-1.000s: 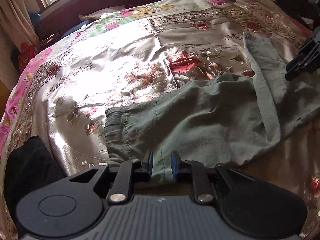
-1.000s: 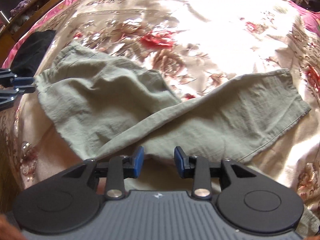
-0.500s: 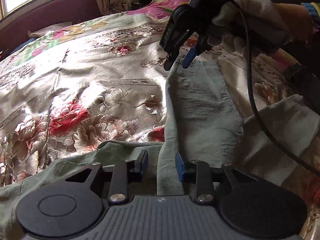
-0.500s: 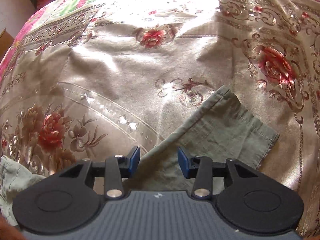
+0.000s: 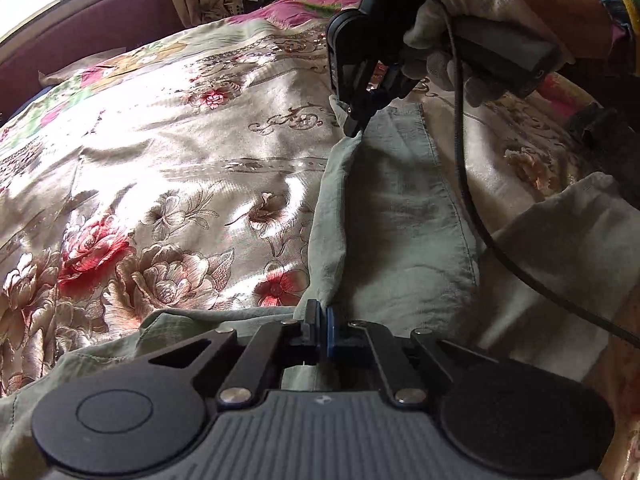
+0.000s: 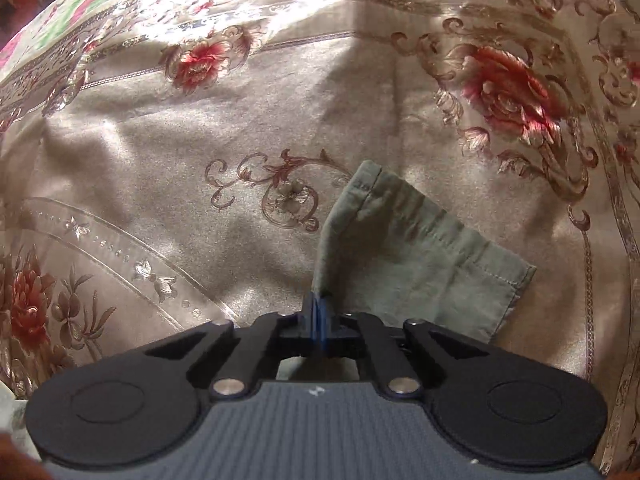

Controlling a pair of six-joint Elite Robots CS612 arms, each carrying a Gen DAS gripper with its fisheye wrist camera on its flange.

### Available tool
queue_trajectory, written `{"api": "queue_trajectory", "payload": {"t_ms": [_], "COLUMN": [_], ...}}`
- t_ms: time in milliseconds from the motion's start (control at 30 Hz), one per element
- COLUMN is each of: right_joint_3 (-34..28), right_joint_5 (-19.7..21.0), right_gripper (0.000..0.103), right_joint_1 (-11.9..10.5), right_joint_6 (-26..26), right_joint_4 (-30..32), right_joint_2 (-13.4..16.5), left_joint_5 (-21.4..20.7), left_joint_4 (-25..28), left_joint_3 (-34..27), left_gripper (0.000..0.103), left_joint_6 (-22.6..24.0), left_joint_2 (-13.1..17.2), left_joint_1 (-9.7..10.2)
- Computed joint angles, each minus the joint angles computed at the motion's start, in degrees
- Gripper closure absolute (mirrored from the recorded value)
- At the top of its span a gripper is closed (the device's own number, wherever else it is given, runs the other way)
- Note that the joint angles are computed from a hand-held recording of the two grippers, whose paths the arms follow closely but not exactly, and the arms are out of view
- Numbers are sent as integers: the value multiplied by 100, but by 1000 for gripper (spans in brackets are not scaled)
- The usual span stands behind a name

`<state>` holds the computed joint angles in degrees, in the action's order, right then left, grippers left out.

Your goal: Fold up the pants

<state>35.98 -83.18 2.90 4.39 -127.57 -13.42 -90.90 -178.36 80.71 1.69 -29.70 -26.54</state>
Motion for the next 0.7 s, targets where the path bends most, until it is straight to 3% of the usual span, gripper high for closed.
{"api": "queue_trajectory", "payload": {"t_ms": [233, 333, 467, 600, 700], "right_joint_3": [2708, 3718, 5041, 5926, 6319], "right_joint_5": [910, 1030, 860, 494, 457], "right_gripper": [101, 101, 101, 101, 100], "right_joint_1": [-453, -640, -866, -1040, -1164], "right_joint_6": [722, 1112, 1666, 2215, 2556], "right_joint_4": [-2194, -3120, -4165, -4786, -4910], "right_joint_2": [-1551, -2142, -2834, -3114, -3041], "left_joint_5": [-234, -544, -1016, -1249, -1064], "left_joint_4": [-407, -649, -642, -411, -144], "left_joint_3": [193, 346, 475, 531, 586], "left_gripper": [84, 84, 84, 84, 84], "left_joint_6": [412, 640, 883, 1360, 1820], "left_joint_2": [-218, -332, -406, -351, -323], "left_joint_1": [-79, -140, -259, -439, -566]}}
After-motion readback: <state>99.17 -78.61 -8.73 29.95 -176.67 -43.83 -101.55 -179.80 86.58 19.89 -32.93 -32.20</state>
